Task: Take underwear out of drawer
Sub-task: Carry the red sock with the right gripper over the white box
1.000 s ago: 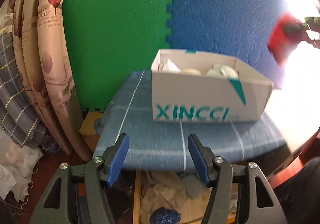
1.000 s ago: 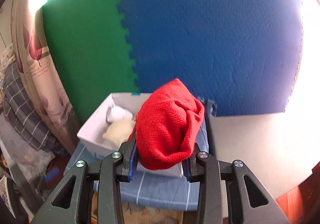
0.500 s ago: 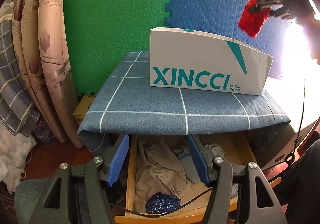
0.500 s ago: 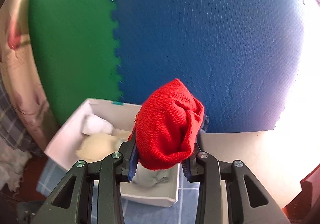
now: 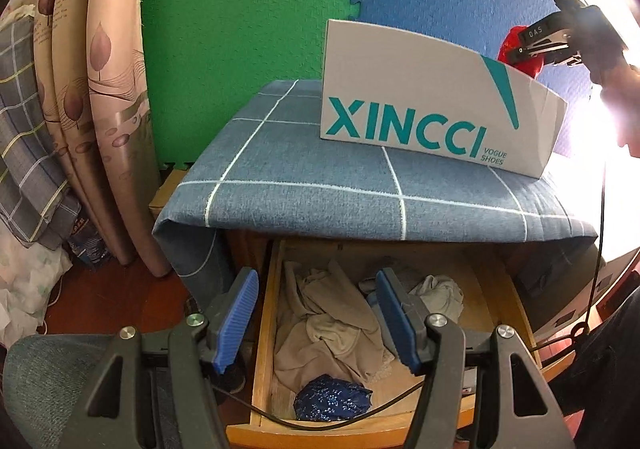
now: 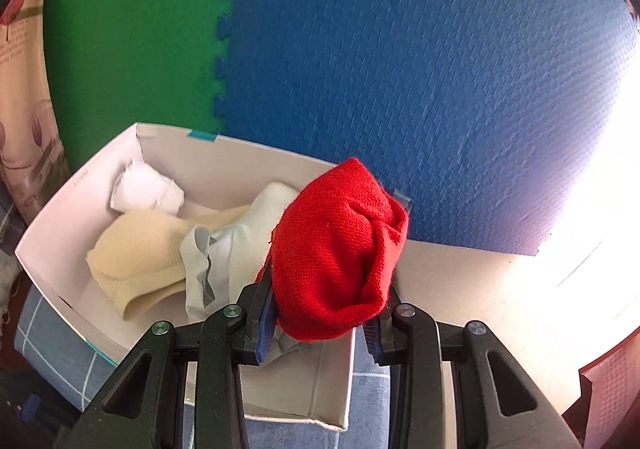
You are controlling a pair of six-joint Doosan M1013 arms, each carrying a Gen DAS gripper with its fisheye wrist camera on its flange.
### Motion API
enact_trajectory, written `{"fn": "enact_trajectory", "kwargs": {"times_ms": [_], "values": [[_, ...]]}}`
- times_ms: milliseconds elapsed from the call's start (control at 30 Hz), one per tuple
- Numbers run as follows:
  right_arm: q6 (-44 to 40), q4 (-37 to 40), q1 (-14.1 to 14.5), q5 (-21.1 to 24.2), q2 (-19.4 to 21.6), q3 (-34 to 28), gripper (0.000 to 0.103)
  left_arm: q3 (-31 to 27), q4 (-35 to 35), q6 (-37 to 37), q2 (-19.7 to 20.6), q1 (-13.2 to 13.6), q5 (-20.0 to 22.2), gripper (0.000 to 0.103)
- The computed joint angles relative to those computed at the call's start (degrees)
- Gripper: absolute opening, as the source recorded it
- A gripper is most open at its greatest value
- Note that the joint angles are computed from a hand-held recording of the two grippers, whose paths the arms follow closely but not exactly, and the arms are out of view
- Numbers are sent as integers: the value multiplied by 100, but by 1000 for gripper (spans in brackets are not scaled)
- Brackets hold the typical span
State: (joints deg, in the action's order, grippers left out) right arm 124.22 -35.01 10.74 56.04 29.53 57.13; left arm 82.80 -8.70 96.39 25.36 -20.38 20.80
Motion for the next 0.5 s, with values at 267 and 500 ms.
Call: {"fn": "enact_trajectory", "kwargs": {"times_ms": [267, 500], "values": [[-133, 55, -7, 33, 127, -102, 33, -34, 241, -218, 34, -9, 96, 63], [-254, 182, -37, 33, 219, -200, 33, -66, 545, -513, 63, -10, 222, 63]]}}
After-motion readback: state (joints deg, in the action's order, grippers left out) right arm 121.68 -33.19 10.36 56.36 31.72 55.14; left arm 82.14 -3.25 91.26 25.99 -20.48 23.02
